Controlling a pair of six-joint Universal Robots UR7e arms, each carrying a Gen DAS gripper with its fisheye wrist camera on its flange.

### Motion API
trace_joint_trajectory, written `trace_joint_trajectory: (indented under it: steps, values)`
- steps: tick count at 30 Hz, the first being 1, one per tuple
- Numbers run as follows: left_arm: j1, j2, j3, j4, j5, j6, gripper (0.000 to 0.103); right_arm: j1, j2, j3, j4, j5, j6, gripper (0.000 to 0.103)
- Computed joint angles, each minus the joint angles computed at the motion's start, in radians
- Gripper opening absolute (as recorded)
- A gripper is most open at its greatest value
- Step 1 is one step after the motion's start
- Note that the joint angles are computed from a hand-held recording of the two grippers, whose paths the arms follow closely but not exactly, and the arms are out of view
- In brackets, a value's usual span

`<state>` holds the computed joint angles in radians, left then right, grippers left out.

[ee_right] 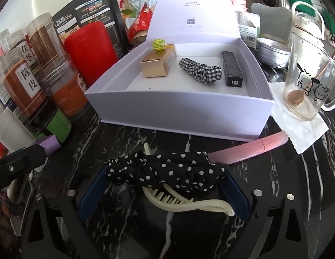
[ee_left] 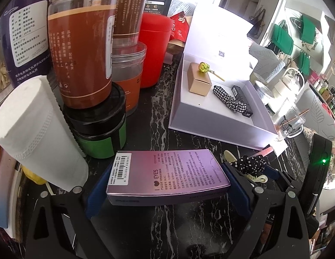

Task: Organize rigid objects
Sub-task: 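Lift the polka-dot scrunchie with right tool while left tool holds the purple box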

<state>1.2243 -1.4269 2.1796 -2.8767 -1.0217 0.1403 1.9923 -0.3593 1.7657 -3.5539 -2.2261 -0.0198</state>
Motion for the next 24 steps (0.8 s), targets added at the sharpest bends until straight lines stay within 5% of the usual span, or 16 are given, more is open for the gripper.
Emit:
trace_joint_trajectory:
  steps: [24]
  values:
    - [-0.164, -0.119, 0.144, 0.001, 0.057, -0.009, 0.097, 0.096, -0.136, 0.259, -0.251, -0.044, -0.017, 0.099]
